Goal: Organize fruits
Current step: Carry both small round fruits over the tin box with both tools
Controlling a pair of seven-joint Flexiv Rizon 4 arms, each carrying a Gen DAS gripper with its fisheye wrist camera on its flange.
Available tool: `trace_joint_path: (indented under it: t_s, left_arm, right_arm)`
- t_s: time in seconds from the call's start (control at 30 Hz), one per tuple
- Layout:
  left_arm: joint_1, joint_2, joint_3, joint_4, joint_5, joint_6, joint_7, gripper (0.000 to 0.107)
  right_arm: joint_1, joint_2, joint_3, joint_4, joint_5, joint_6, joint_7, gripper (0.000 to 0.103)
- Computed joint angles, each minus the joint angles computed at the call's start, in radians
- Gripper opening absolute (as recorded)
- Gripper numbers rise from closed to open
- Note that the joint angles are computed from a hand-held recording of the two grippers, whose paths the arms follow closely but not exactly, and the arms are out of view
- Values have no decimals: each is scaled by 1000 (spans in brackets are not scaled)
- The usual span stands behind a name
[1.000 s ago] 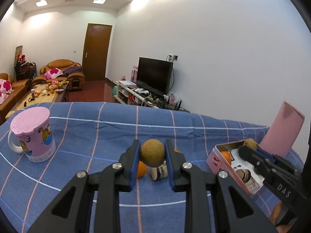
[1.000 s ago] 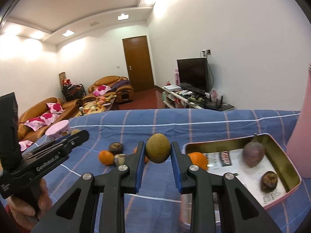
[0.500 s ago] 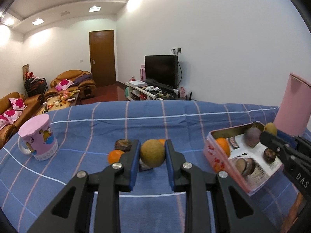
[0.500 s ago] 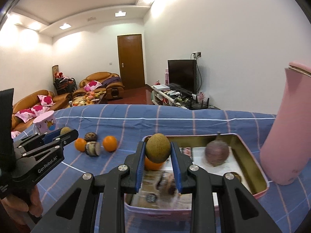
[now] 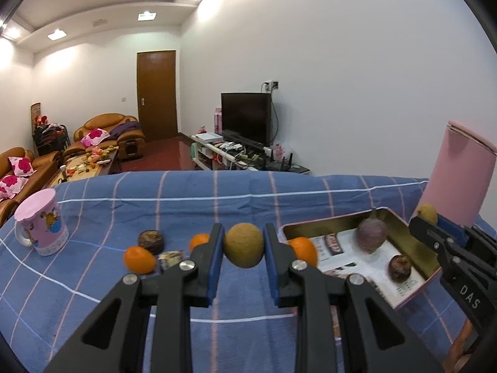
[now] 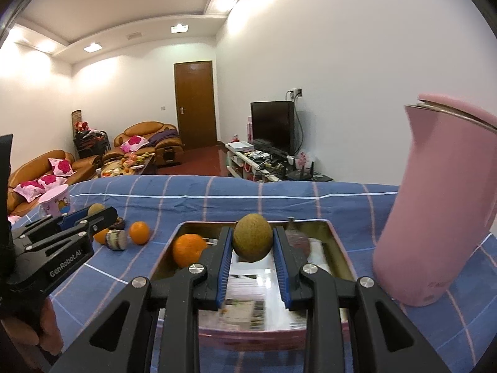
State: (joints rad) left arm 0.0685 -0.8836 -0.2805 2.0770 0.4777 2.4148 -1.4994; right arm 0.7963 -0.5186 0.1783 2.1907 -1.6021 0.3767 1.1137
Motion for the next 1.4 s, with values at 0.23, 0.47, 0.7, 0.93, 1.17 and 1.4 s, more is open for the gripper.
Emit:
trace_joint_path:
  t_s: [0.23,0.47,0.7,0.93,1.17,1.4]
  left_arm:
    - [-60,-1,1,-8,-30,-7,22,27]
    - [-119,-5,0,-14,-73,-21,46,27]
    - [-189,-9,17,-23,-143,-48,87,27]
    - [-203,-14,25,-21,-167,-38,117,27]
    - [-203,-15,22,-21,-174,-50,133,27]
    - [-212,-15,24,-21,-184,-64,151,27]
  right_arm:
    - [-7,40,17,61,42,-36,12,28]
    - [-37,71,28,105,56,-29,25,28]
    - [-48,68,29,103,59,-17,-16,28]
    - [-59,58,23,91,59,11,-37,28]
    - [-67,45,16,76,79,39,-71,28]
    - [-89,38,4,78,54,94,-64,28]
